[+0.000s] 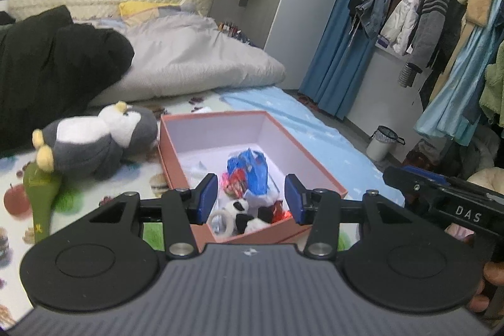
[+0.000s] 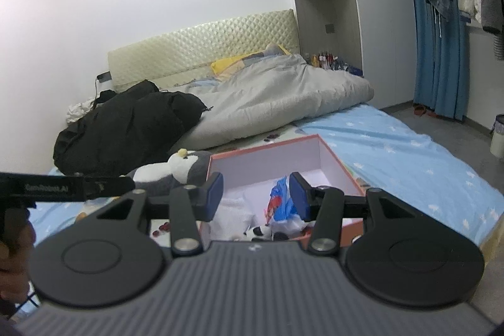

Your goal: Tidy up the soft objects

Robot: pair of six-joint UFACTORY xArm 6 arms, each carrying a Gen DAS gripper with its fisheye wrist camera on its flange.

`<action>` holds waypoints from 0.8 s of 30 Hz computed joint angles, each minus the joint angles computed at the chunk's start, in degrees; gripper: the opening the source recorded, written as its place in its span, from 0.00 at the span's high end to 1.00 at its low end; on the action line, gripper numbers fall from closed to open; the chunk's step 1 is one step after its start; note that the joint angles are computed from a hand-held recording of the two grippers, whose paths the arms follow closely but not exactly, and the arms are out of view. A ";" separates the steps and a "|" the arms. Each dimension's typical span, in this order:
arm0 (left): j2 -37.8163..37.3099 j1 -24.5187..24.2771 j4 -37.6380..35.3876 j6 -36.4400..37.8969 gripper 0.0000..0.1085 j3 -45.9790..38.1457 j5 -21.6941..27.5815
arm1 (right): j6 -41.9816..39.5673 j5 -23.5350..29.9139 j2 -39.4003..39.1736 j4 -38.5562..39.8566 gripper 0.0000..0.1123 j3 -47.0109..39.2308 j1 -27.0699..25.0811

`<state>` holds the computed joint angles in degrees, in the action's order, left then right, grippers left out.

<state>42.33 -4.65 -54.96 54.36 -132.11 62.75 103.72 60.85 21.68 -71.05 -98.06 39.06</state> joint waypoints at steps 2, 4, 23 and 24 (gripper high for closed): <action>-1.11 0.01 0.26 0.64 0.51 2.48 -0.94 | 0.61 0.50 -0.06 0.34 0.56 0.40 0.42; -0.78 0.02 0.52 0.49 0.51 2.64 -1.06 | 1.14 0.77 0.13 0.68 0.56 0.60 0.72; 0.05 -0.88 3.05 0.02 0.51 5.45 -2.52 | 2.01 0.34 2.08 4.67 0.56 2.03 0.16; 0.07 -0.89 3.18 -0.03 0.51 5.56 -2.51 | 1.97 0.31 2.21 4.93 0.56 2.02 0.12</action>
